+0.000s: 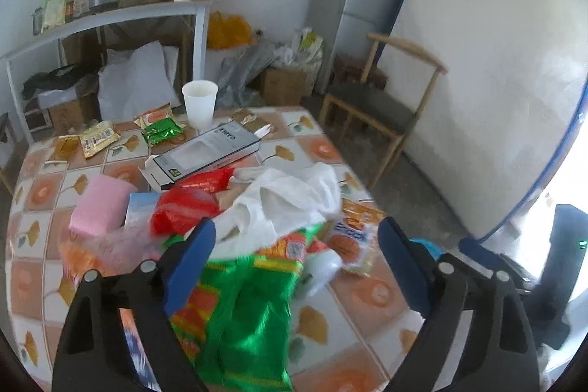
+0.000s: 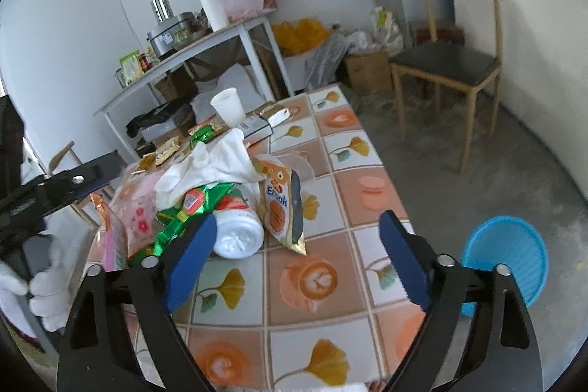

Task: Collect trash
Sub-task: 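Move both tools over the table toward the white tissue and Enaak snack bag, then grasp the white tissue with the left tool while the right tool grasps the Enaak snack bag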

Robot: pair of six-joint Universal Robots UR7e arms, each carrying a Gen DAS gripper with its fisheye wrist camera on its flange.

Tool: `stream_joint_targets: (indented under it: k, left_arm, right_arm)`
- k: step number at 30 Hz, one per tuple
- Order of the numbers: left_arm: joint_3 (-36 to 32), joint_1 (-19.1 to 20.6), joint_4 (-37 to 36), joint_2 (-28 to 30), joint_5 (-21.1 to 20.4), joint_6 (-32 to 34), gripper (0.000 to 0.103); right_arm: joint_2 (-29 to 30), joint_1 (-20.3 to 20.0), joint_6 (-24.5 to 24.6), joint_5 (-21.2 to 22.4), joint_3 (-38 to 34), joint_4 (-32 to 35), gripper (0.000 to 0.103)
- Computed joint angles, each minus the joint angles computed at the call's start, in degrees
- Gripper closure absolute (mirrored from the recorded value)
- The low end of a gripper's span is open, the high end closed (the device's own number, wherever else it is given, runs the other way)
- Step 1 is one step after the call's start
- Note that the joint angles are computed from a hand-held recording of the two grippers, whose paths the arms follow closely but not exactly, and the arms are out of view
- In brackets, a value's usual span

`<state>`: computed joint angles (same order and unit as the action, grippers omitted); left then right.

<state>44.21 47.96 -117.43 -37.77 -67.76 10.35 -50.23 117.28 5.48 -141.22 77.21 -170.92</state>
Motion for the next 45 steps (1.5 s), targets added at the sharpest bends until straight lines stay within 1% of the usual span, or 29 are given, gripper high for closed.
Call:
stream_joint_targets:
  k: [1,2,3,5,6,8,9,10,11,12,13,14,15,16,17,18,19,20,25,31,33,36,38,40,44,45]
  left_arm:
    - [-2.2,-0.1,1.2,1.9,1.3,0.4,0.022]
    - [-3.6,0.2,2.3,3.1,1.9,0.6,0.023]
    - [-6.8,0.2,4.5,5.2,3.3,0.9,0.026]
    - [-10.4,-0.1,6.5,8.1,5.5,2.4,0.029]
    - [-11.6,-0.1,7.1,9.0,6.2,3.2,0.032]
    - [-14.3,-0.2,8.3,11.1,7.9,5.3,0.039]
    - [-15.4,-0.2,9.2,11.9,8.8,6.0,0.046]
    - [-16.3,-0.1,10.1,12.5,9.1,6.3,0.053]
    - [-17.1,-0.1,10.9,12.9,9.1,6.5,0.057]
    - [-17.6,0.0,11.8,13.1,9.0,6.7,0.065]
    - [-17.8,0.0,12.0,13.3,8.9,7.1,0.072]
    - [-17.6,0.0,11.9,13.2,9.0,7.7,0.075]
    - [-16.3,-0.1,10.9,12.6,9.3,8.7,0.082]
    - [-15.6,-0.2,10.4,12.2,9.4,9.3,0.089]
    - [-15.5,-0.3,10.3,12.1,9.3,9.8,0.092]
    - [-14.9,-0.3,9.9,11.8,9.0,10.3,0.095]
    - [-14.3,-0.4,9.4,11.4,9.0,10.6,0.101]
    - [-13.5,-0.5,8.5,11.0,9.1,11.0,0.103]
    - [-10.3,-0.9,3.5,8.5,7.9,13.0,0.103]
    - [-6.9,-1.6,-3.5,5.2,6.4,13.5,0.103]
    - [-8.1,-1.6,-2.4,5.1,5.3,12.9,0.103]
    - [-13.2,-0.9,5.1,6.6,2.0,10.5,0.103]
    - [-14.5,-0.8,8.0,7.2,1.3,10.6,0.089]
    - [-14.0,-0.9,8.3,7.5,1.5,12.6,0.058]
    - [-14.6,-1.2,10.9,9.6,3.9,17.3,0.044]
    - [-14.2,-1.5,10.4,10.2,6.1,19.1,0.042]
  right_arm:
    - [-0.3,-0.7,0.6,1.7,-0.2,1.1,0.026]
    - [-0.9,-1.2,1.1,3.0,0.3,1.7,0.027]
    - [-1.0,-1.8,1.4,4.7,-0.2,2.8,0.028]
    - [-1.1,-3.6,1.7,9.2,-1.1,5.1,0.031]
    - [-1.3,-3.9,1.8,10.4,-1.1,5.7,0.032]
    - [-1.3,-5.4,2.8,14.3,-2.2,8.3,0.039]
    - [-1.3,-5.7,3.2,15.2,-2.4,9.0,0.042]
    - [-1.1,-6.3,3.7,17.2,-2.9,10.1,0.046]
    - [-1.2,-6.5,4.1,17.9,-3.0,10.6,0.051]
    - [-1.1,-6.7,4.6,18.5,-3.5,11.8,0.055]
    - [-1.5,-6.8,4.7,19.0,-3.3,12.3,0.062]
    - [-1.5,-6.8,4.7,19.1,-3.2,12.6,0.070]
    - [-1.7,-6.8,4.7,19.3,-3.0,12.7,0.074]
    - [-1.9,-6.6,4.5,19.4,-2.7,12.7,0.083]
    - [-2.2,-6.5,4.4,19.4,-2.3,12.7,0.092]
    - [-2.4,-6.4,4.1,19.6,-2.0,12.8,0.096]
    - [-2.6,-6.4,3.7,19.7,-1.8,12.5,0.099]
    - [-2.9,-6.2,3.3,19.6,-1.3,12.0,0.101]
    - [-3.4,-5.6,0.3,20.4,-0.3,8.9,0.103]
    - [-4.1,-4.2,-3.1,21.1,0.7,5.0,0.103]
    - [-4.3,-3.4,-4.1,20.8,0.8,3.9,0.103]
    - [-4.9,-2.6,-4.7,20.3,1.9,1.5,0.103]
    - [-5.5,-2.3,-4.3,20.0,2.8,0.3,0.103]
    - [-6.2,-1.9,-3.8,19.6,4.1,-1.4,0.103]
    - [-8.4,-1.2,-2.8,18.0,7.4,-5.4,0.103]
    - [-8.7,-1.0,-2.6,17.7,7.9,-6.0,0.103]
